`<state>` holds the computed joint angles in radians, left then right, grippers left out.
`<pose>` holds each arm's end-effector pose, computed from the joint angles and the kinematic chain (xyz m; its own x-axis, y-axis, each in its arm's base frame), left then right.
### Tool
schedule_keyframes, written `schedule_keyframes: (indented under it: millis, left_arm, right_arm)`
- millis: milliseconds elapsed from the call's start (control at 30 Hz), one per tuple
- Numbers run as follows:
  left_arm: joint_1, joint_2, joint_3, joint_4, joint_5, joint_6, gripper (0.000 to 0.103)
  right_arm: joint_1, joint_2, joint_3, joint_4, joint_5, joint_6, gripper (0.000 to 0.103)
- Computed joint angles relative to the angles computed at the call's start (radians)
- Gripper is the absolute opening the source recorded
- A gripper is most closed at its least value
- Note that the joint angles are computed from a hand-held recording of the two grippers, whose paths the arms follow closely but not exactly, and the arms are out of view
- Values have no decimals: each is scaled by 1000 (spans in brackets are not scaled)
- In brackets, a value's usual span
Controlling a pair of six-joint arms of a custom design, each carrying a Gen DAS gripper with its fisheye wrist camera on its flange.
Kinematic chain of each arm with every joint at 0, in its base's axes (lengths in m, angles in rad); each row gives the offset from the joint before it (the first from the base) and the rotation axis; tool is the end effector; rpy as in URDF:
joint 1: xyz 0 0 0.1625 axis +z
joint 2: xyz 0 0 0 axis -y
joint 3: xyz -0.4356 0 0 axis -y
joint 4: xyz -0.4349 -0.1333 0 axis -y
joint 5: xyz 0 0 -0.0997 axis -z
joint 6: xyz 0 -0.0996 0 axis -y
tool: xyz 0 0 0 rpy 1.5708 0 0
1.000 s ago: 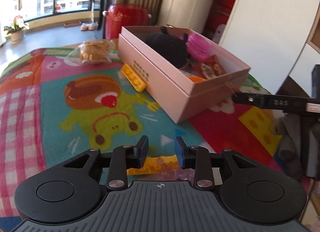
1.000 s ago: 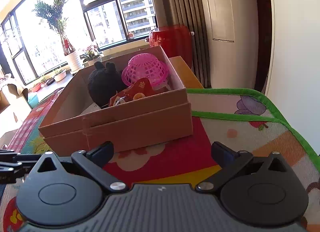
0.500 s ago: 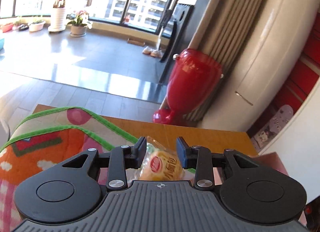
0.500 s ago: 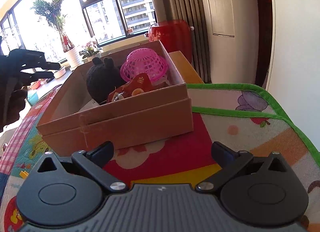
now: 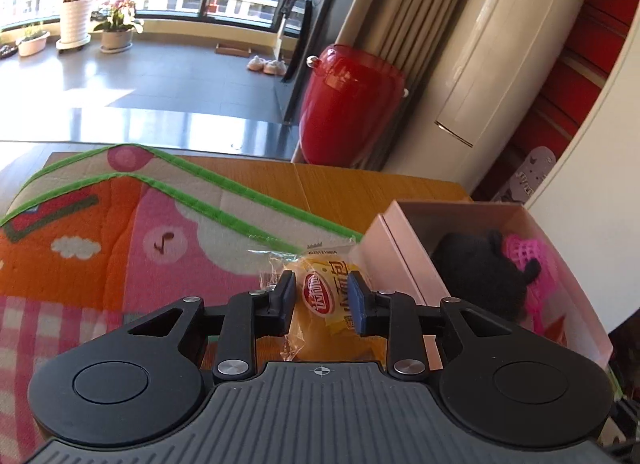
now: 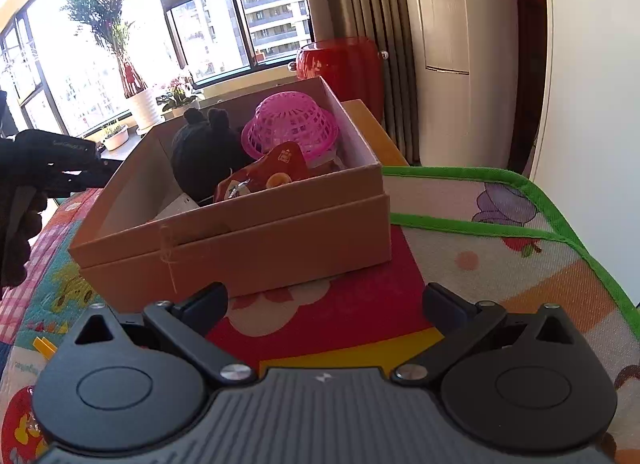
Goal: Organize objects
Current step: 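Move the left gripper to the small yellow brick and grasp it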
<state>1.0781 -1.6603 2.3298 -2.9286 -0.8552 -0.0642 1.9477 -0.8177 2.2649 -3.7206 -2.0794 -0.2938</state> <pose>-0.0269 -0.4700 0.3317 -0.8837 -0.0538 -0.4649 0.3093 0.6784 -0.6664 0.2569 -0.4187 0.0468 -0.8068 -0.2331 0.5428 -0.5376 0.6708 -0.5109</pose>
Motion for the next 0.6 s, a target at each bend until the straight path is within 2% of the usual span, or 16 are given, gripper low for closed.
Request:
schedule_keyframes:
  millis: [67,233,433,500,533,600]
  left_arm:
    - [-28,-49,44,33,2,-2,32]
    - [-115,-224,141,226,-7,-86,32]
    - [-260,-492,237,595,-24,-202,34]
    - [-307,-579,266,714,-26,-266,34]
    - [-322,-622,282,749,-30,-292,36]
    - [-352,-711,312,810,-18,-359,36]
  right_arm:
    - [0,-1,4,-3,6,-3,103]
    - [-7,-8,10,-7,26,4,103]
    - [-8,-11,12,-2,37,7,103]
    - [-1,-28,17,47,44,13,103]
    - [5,-40,29,70,66,26,103]
    - [11,-70,58,133,154,26,103]
